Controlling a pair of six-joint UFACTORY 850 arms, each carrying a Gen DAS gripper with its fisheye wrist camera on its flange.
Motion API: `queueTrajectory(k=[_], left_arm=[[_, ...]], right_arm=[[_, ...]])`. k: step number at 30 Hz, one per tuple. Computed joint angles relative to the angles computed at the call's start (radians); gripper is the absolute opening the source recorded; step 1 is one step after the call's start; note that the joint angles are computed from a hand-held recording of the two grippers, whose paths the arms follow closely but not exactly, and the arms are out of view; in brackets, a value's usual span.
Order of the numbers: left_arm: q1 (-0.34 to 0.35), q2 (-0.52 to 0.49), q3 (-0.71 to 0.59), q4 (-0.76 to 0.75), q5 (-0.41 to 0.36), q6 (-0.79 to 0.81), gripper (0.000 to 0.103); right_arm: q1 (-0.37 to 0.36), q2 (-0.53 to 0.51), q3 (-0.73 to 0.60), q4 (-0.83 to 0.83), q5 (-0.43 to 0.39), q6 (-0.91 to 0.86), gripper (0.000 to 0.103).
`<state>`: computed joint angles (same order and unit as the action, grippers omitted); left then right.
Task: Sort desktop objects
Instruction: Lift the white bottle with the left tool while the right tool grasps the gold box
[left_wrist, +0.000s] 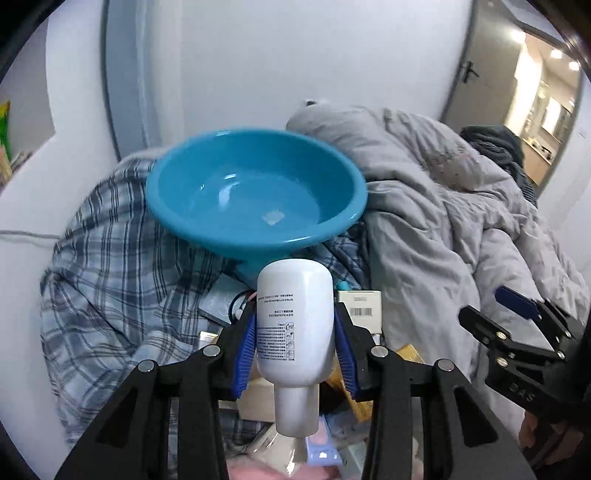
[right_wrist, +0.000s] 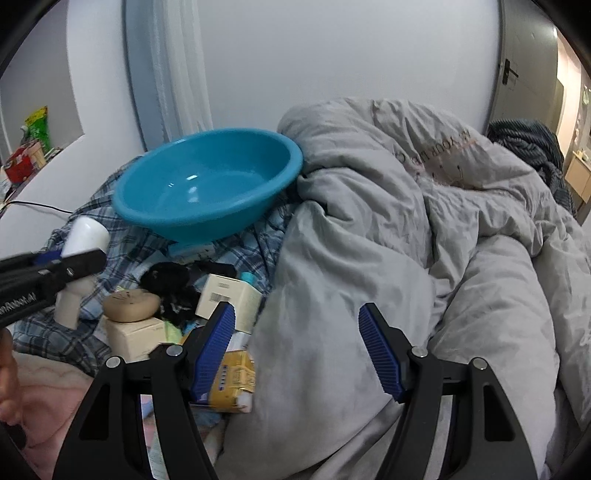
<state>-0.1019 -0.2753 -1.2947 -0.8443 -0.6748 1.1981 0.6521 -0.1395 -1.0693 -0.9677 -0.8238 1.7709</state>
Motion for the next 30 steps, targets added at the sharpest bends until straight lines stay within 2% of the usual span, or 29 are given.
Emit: queueTrajectory(k=[3,9,16,23,27,30], left_arm=[[0.033,0.019,0.011,-0.045,-0.053,0.023,0.041],[0.046,0.057,0.063,-0.023,-0.004,-0.027,0.041],[0.065,0.065,0.088,-0.005,-0.019,-0.042,0.041],[0.059,0.062,0.108,0.022,-0.033,-0.058,0.041],[0.054,0.059,0.118,0.041,-0.017,-0.071,0.041],[0.057,0.049,0.11,0.041,-0.026,-0.081,0.041]], right_arm=[[0.021,0.003,-0.013,-0.007,-0.01,0.001,0.069],[0.061,-0.017,-0.035,0.03,-0.016,-0.022,0.069],[0.09,-0.047,-0.047,0.087,0.002,-0.048,0.069],[0.08,-0.064,-0.045,0.158,0.042,-0.087,0.069],[0.065,-0.088,-0.049,0.201,0.079,-0.138,0.074],[0.071,-0.135,-0.087,0.224,0.041,-0.2,0.078]])
